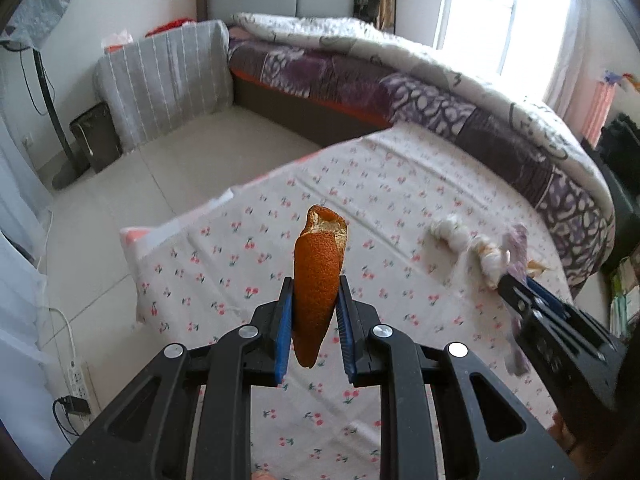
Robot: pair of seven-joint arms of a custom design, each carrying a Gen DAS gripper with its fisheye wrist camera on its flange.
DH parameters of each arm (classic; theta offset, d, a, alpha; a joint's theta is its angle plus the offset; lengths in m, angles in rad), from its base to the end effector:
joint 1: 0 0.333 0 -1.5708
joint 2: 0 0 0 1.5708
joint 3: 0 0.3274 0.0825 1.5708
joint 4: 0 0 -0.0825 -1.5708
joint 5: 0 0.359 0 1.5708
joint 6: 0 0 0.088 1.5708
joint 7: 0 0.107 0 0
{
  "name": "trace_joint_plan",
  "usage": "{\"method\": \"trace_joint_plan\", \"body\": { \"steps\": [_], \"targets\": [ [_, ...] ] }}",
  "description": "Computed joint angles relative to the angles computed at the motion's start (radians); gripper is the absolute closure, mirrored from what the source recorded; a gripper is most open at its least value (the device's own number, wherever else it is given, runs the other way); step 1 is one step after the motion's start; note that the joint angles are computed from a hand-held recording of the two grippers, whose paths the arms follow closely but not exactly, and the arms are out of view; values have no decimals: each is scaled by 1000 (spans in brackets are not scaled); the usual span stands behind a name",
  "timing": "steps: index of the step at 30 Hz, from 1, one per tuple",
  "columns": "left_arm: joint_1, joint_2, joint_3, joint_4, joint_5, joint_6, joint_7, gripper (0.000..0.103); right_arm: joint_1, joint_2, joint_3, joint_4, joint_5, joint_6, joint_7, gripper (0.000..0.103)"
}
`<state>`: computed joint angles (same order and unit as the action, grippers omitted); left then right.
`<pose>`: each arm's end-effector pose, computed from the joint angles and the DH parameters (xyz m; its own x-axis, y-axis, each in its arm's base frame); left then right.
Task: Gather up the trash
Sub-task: 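Carry both items to the bin and open the right tool to drop the pink strip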
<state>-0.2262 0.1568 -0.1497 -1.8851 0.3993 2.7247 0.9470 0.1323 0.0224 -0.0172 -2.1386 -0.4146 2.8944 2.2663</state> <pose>0.5773 -0.2373 0.5253 -0.0779 -0.9943 0.0727 -0.7532 0.0110 -0.6577 0.5617 0.0890 0.5025 -0.1634 -0.9782 -0.1279 -0.7073 0.2065 -0.6761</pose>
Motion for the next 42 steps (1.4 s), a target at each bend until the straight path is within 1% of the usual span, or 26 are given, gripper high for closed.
{"method": "trace_joint_plan", "body": {
  "steps": [4,8,13,22,36,42],
  "targets": [
    [-13,-1,-4,9,17,14,-14,82,-28,-73,0,-56,-129,9,95,81],
    [-31,6,-13,21,25,16,-19,82,-73,-117,14,-97,-174,16,124,80],
    [-61,19,-24,40,38,17,-16,82,-122,-174,28,-144,-163,18,107,80],
    [-111,44,-36,80,42,23,-8,82,-204,-235,51,-194,-151,22,91,80],
    [-182,95,-47,143,28,13,20,82,-296,-314,58,-264,-113,6,48,79],
    [-211,122,-56,170,14,4,49,82,-341,-348,52,-295,-101,-8,37,79]
  ]
}}
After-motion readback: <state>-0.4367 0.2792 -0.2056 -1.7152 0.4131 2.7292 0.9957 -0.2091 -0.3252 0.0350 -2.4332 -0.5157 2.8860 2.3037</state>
